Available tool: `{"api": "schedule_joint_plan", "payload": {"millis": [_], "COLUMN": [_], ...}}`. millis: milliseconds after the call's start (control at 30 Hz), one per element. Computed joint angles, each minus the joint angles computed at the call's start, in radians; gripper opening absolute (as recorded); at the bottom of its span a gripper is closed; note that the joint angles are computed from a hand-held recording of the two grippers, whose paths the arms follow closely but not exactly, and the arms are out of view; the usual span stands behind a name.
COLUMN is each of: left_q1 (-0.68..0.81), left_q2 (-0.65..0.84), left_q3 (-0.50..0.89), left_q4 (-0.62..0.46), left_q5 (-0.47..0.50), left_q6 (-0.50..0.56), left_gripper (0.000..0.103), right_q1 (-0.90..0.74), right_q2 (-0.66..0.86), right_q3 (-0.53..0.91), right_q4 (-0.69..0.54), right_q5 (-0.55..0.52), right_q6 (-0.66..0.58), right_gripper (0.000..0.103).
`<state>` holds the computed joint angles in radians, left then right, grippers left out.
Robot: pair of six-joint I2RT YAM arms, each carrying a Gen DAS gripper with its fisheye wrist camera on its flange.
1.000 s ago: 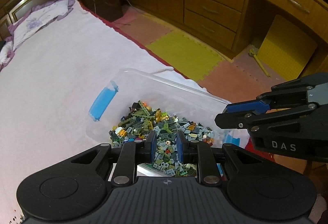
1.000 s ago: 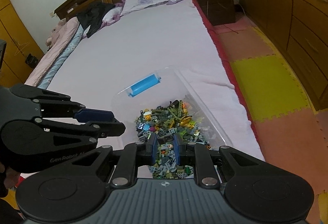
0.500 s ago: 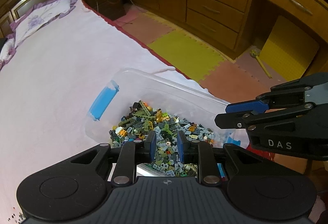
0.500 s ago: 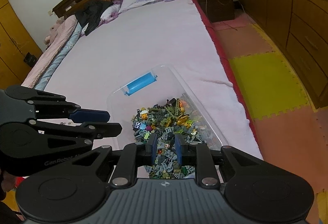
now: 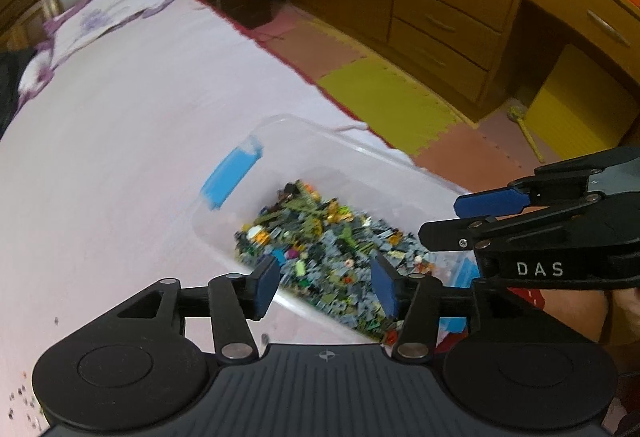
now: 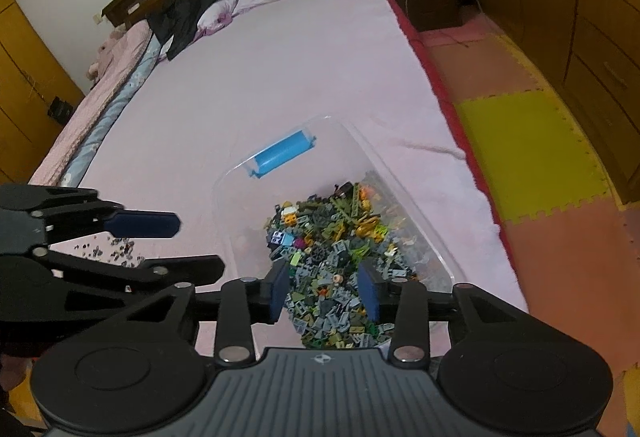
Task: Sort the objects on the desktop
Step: 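Move the open left gripper back over the scattered bricks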
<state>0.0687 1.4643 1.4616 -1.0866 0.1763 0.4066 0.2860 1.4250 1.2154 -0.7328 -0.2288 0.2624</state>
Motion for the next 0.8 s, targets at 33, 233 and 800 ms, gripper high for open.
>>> {"api": "schedule_joint_plan", "payload": {"millis": [33, 233, 800], "left_q1": [0.018, 0.172, 1.086], "left_q2": [-0.006, -0.065, 0.104], "left_q3": [-0.001, -0.021, 0.255], "left_q4": [-0.007, -0.025, -0.338], "left_q5": [0.004, 0.062, 0.385], "left_q6": [0.002, 0.059, 0.694], "left_gripper": [0.054, 0.064, 0.069], "right_q1": [0.012, 0.113, 0.735], "right_q2": [0.006, 0.028, 0.273], "right_q3": [0.009, 0.070, 0.498], "right_q4": [-0.005, -0.033, -0.182], "right_q5": [0.006, 0.069, 0.442], "right_q6": [0.003, 0.033, 0.433], "right_gripper": [0.043, 0.051, 0.070]}}
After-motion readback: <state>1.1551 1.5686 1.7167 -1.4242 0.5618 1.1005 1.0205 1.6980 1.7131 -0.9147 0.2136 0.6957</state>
